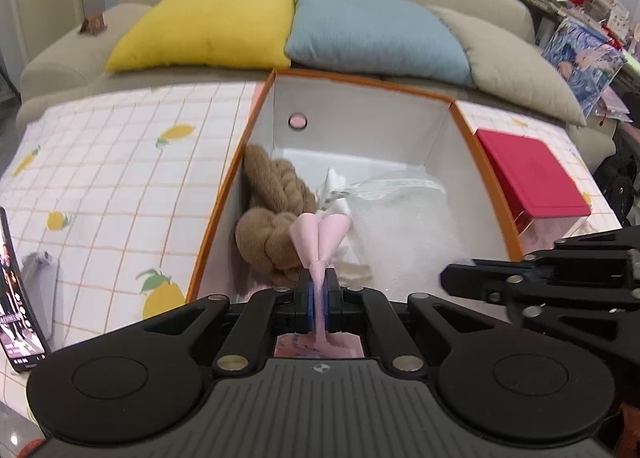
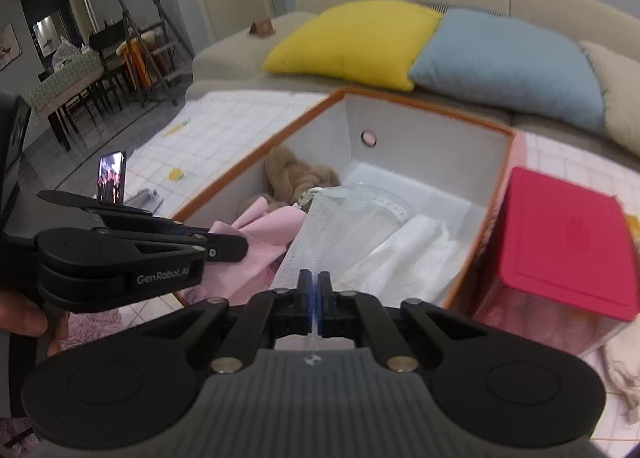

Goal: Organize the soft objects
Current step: 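Carry the pink cloth with the left gripper while the right carries the mesh bag into the box, then open the left gripper releasing the pink cloth while the right releases the mesh bag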

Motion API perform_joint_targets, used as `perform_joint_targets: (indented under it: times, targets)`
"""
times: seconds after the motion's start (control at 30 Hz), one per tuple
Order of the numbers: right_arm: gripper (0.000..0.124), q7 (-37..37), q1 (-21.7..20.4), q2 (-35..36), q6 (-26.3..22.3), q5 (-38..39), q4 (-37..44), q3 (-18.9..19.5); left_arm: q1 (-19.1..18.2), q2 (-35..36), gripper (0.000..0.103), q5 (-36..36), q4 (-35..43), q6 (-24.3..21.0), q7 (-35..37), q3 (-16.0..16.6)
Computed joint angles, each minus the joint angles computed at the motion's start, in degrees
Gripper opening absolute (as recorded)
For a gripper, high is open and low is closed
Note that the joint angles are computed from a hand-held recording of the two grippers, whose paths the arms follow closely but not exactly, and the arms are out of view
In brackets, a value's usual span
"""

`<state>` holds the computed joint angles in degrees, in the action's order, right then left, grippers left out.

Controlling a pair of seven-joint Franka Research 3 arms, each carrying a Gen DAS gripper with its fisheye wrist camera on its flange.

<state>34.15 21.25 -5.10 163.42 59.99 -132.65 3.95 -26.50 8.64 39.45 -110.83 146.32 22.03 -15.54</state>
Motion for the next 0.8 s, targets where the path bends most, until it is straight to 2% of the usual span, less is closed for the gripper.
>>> perform_joint_targets:
  times: [0.3, 0.5, 0.6, 0.67, 0.77, 0.8]
  targets:
    - [0.0, 5.0, -1.2, 5.4, -5.3, -5.7, 4.1, 1.2, 1.5, 1.9, 0.006, -8.9, 0.6, 0.1, 5.9, -0.4]
    - [0.0, 9.7, -2.0, 7.6, -6.5, -10.4, 5.3, 2.0, 1.0, 2.9, 0.009, -10.1, 1.6, -1.5, 6.7, 0.0]
    - [0.006, 9.4, -2.4, 7.5, -7.1, -9.7, 5.3, 2.2, 0.9, 2.6, 0.024, -10.1, 1.1, -0.4, 6.7, 0.1]
    - [0.009, 9.8, -2.6, 7.0, -7.0, -9.7, 5.0, 2.2, 0.7, 2.1, 0.038, -9.2, 0.7, 0.1, 5.6, 0.3]
    - [0.022, 10.0, -2.9, 6.0, -7.7, -8.9, 4.6, 1.9, 0.1, 1.2, 0.052, -7.0, 0.5, 0.2, 3.7, 0.5]
    - [0.027, 10.0, -2.9, 5.6, -7.7, -8.7, 4.4, 1.8, 0.0, 0.9, 0.053, -6.3, 0.4, 0.2, 3.1, 0.5]
